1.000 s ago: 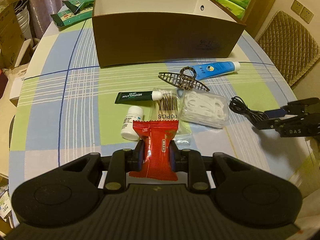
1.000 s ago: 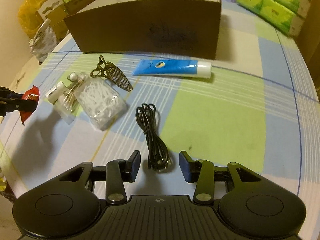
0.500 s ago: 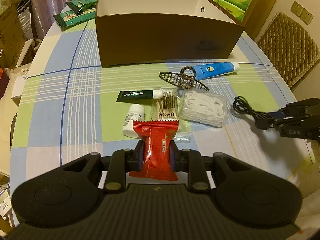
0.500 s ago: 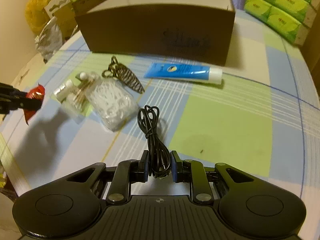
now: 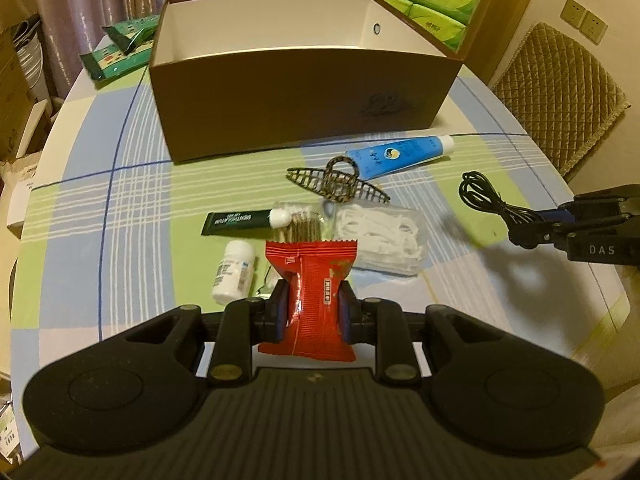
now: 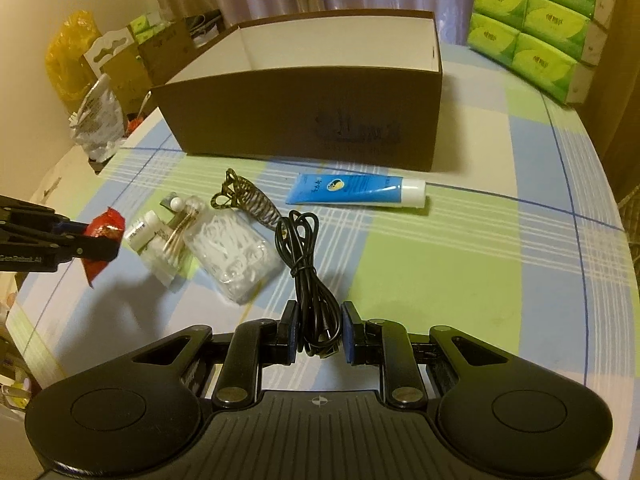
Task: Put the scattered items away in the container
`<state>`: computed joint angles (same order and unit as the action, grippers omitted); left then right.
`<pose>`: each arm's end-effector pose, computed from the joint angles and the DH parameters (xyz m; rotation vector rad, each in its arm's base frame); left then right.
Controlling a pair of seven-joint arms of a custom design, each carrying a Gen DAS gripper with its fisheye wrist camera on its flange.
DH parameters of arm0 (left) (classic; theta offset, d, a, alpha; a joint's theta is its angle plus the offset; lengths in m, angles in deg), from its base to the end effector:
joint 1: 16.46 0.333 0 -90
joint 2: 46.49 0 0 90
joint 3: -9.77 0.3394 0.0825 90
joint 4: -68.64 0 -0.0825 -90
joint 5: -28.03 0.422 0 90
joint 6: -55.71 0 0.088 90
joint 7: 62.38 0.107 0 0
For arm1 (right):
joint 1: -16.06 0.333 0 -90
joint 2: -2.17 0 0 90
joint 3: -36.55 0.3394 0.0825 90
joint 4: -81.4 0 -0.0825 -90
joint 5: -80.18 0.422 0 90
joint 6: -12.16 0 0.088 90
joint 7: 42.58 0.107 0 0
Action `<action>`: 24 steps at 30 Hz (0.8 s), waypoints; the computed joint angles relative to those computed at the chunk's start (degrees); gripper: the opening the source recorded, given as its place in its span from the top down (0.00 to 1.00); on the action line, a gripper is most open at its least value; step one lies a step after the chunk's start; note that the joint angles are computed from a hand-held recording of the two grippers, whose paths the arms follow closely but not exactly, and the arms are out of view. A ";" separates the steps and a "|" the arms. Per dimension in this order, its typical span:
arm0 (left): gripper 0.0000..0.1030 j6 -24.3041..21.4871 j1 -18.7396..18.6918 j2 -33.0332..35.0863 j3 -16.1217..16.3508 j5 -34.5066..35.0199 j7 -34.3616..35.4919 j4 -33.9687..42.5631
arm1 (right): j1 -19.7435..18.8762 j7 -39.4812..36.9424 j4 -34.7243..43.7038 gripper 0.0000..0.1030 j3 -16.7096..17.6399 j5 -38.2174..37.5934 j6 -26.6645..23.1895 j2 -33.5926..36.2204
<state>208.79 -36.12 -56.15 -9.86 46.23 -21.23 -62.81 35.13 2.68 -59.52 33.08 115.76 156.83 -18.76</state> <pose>0.4224 -0.3649 0.4761 -1.8677 2.0423 -0.7399 0.4703 0.1241 0.4775 -2.2358 1.1566 -0.1409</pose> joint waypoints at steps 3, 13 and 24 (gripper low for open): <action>0.80 0.34 0.03 0.52 0.03 0.40 0.20 0.68 | 0.06 -0.16 0.45 0.82 -0.23 0.68 -0.44 0.09; 0.80 1.63 0.50 2.34 0.53 2.59 0.82 3.16 | 0.76 -1.84 3.68 0.82 -0.15 4.20 -0.90 2.03; 0.80 3.71 1.67 4.54 1.81 5.90 1.62 6.55 | 1.25 -5.37 9.75 0.82 0.58 11.46 -1.91 5.69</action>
<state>212.50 -34.45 -51.61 -8.05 52.12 -19.61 -56.26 36.38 -2.69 -49.77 33.66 127.22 154.93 -13.06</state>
